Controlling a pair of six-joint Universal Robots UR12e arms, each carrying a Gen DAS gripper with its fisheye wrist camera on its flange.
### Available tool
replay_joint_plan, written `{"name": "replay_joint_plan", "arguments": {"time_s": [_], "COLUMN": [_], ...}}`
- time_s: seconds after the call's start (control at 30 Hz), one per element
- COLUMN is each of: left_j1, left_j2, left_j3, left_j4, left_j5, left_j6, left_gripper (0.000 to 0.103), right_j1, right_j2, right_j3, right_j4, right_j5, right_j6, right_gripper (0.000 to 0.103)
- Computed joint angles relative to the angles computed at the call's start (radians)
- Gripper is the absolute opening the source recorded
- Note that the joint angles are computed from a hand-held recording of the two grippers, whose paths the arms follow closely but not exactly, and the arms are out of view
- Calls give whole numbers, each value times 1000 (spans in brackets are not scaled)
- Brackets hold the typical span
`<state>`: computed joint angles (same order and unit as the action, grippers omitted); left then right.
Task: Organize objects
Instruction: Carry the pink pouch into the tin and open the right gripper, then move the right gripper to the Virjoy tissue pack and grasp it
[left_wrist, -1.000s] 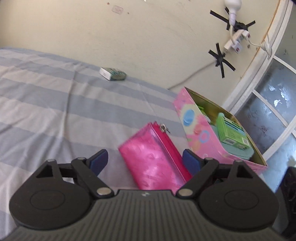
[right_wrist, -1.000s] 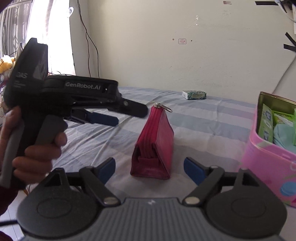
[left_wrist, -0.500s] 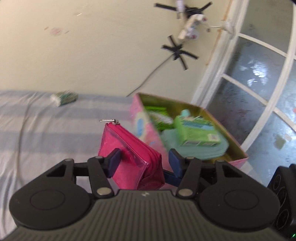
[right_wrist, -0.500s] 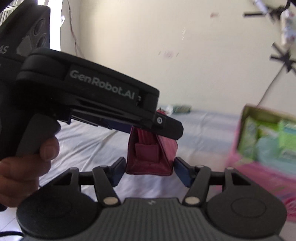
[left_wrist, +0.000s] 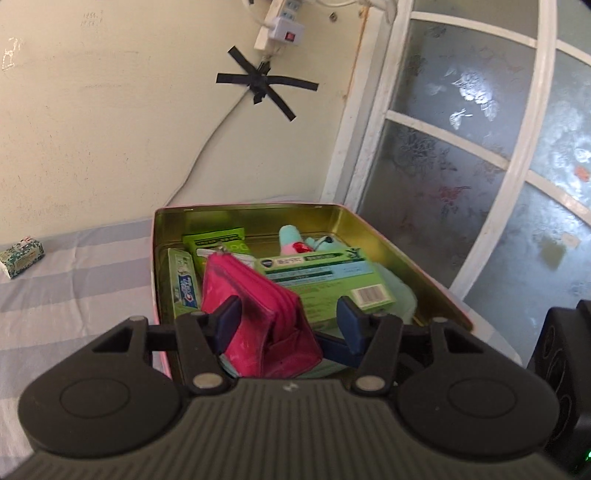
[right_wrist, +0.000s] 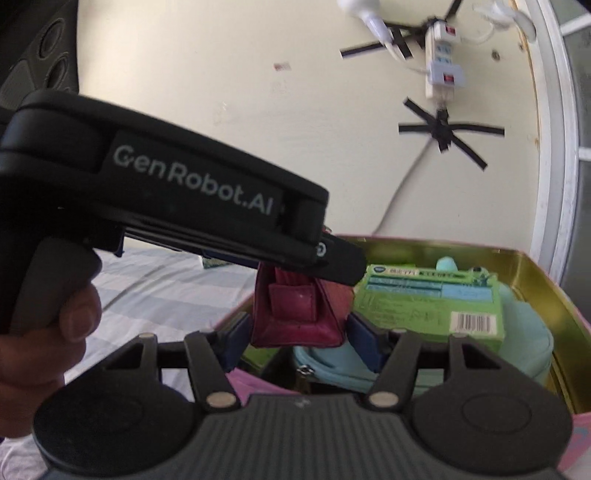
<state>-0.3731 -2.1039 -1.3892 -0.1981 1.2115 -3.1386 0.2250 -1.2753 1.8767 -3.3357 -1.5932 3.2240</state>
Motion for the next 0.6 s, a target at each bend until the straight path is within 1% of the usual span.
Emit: {"name": "replay_joint_plan", "arguments": {"time_s": [0.03,0.07,0.1,0.17,0.2,0.23,0.27,0.3,0.33,0.4,0.53,0.6], "left_j1": [-5,-9,-10,-6,-3,1,3,4,7,11,19,31], "left_j2": [-6,-10,-12,-6,0,7,14,21,28,43,72,84], "left_j3": [10,20,26,20,10,-3,-16,-29,-41,-67,-119,-146], "left_j4": [-5,-11,-16,-12,-1,17,35,51,65,87,118,126], "left_j5": [34,64,83,96,92,90,99,111,120,152,279,330], "left_j6": [-3,-5,-8,-23,-28,-26,-25,-24,-25,-22,4,1], "left_gripper": [61,61,61,62,63,66,66,66,66,66,67,67], "right_j1": [-3,-3,5,23,25,21,12,8,12,18,40,55], "right_j2": [7,19,33,61,67,66,55,49,46,32,18,15], "right_j3": [-13,-34,-50,-79,-85,-85,-69,-57,-48,-22,26,34], "right_j4": [23,41,47,48,51,51,32,11,-8,-49,-180,-222], "right_j5": [2,-14,-53,-152,-172,-166,-132,-113,-121,-138,-174,-185], "right_j6": [4,-3,-18,-21,-4,23,54,66,67,52,60,58], "right_gripper": [59,59,59,58,58,59,61,69,71,71,71,71]}}
